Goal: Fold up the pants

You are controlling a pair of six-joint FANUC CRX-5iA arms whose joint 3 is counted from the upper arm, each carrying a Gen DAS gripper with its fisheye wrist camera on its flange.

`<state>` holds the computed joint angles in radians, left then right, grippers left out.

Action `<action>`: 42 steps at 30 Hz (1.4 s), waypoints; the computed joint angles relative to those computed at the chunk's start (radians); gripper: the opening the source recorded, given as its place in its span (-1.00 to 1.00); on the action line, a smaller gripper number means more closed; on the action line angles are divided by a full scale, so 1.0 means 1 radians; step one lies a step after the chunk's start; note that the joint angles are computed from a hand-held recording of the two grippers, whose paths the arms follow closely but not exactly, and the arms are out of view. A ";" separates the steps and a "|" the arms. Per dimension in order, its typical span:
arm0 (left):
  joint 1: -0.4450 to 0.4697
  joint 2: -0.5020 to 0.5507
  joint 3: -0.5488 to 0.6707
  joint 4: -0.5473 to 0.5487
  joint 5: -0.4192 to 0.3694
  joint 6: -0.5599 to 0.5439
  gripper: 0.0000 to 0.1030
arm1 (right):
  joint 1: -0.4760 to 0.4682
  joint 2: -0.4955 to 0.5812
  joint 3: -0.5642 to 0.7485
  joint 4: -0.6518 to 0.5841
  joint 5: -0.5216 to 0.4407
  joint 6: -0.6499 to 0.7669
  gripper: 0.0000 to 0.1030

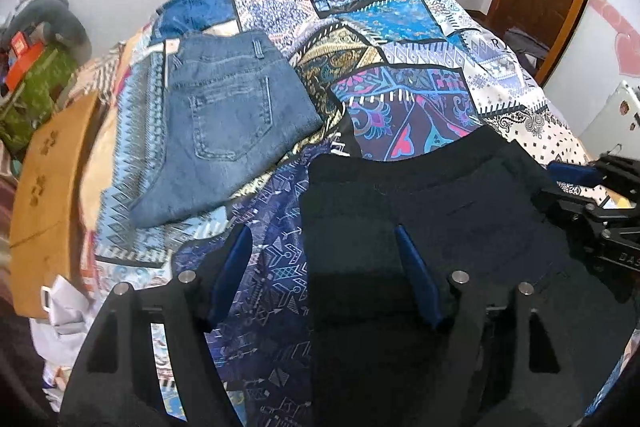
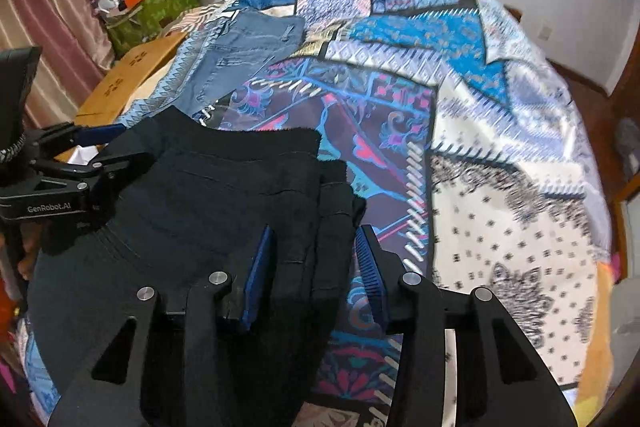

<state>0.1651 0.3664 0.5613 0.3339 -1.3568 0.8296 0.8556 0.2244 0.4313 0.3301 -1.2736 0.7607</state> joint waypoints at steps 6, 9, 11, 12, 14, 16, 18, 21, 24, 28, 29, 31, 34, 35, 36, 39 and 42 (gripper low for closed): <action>0.026 0.008 0.054 0.081 -0.086 0.041 0.44 | 0.041 -0.015 0.035 0.029 0.029 0.007 -0.25; 0.025 -0.032 0.012 0.096 -0.060 0.018 0.45 | 0.060 0.001 0.067 0.021 0.025 0.034 -0.14; 0.019 -0.052 -0.019 0.081 -0.060 -0.003 0.46 | 0.060 0.013 0.086 -0.015 0.008 0.049 0.12; 0.016 -0.055 -0.027 0.065 -0.072 -0.010 0.46 | 0.057 0.020 0.095 -0.039 -0.007 0.059 0.14; 0.005 -0.065 -0.045 0.004 -0.090 -0.024 0.48 | 0.048 0.043 0.125 -0.101 -0.066 0.085 0.14; 0.021 -0.090 -0.106 0.021 -0.073 -0.036 0.51 | 0.055 0.033 0.097 -0.108 -0.069 0.091 0.14; 0.034 -0.080 -0.092 0.025 -0.109 -0.028 0.59 | 0.073 0.018 0.067 -0.073 -0.062 0.080 0.16; 0.051 -0.091 -0.102 0.030 -0.122 -0.041 0.59 | 0.091 0.002 0.049 -0.049 -0.069 0.044 0.17; 0.062 -0.127 -0.139 0.025 -0.099 -0.081 0.60 | 0.107 -0.030 0.008 -0.034 -0.053 0.007 0.17; 0.082 -0.163 -0.168 0.030 -0.078 -0.110 0.60 | 0.124 -0.074 -0.040 -0.018 -0.034 -0.035 0.17; 0.090 -0.161 -0.162 0.039 -0.087 -0.104 0.60 | 0.128 -0.082 -0.050 -0.008 -0.029 -0.049 0.17; 0.108 -0.136 -0.127 0.064 -0.128 -0.077 0.60 | 0.139 -0.107 -0.084 0.025 -0.007 -0.088 0.17; 0.115 -0.091 -0.072 0.076 -0.182 -0.035 0.68 | 0.141 -0.137 -0.131 0.066 0.022 -0.166 0.24; 0.117 -0.077 -0.060 0.078 -0.198 -0.017 0.73 | 0.137 -0.146 -0.146 0.068 0.034 -0.187 0.30; 0.119 -0.066 -0.052 0.082 -0.210 -0.006 0.74 | 0.131 -0.153 -0.156 0.063 0.041 -0.201 0.33; 0.123 -0.046 -0.046 0.091 -0.241 0.015 0.79 | 0.106 -0.156 -0.170 0.016 0.029 -0.223 0.35; 0.122 -0.021 -0.035 0.093 -0.276 0.021 0.83 | 0.067 -0.192 -0.220 -0.074 0.101 -0.240 0.37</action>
<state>0.2874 0.3459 0.5258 0.4267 -1.6329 0.8503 0.9223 0.0329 0.2115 0.2559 -1.1725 0.5209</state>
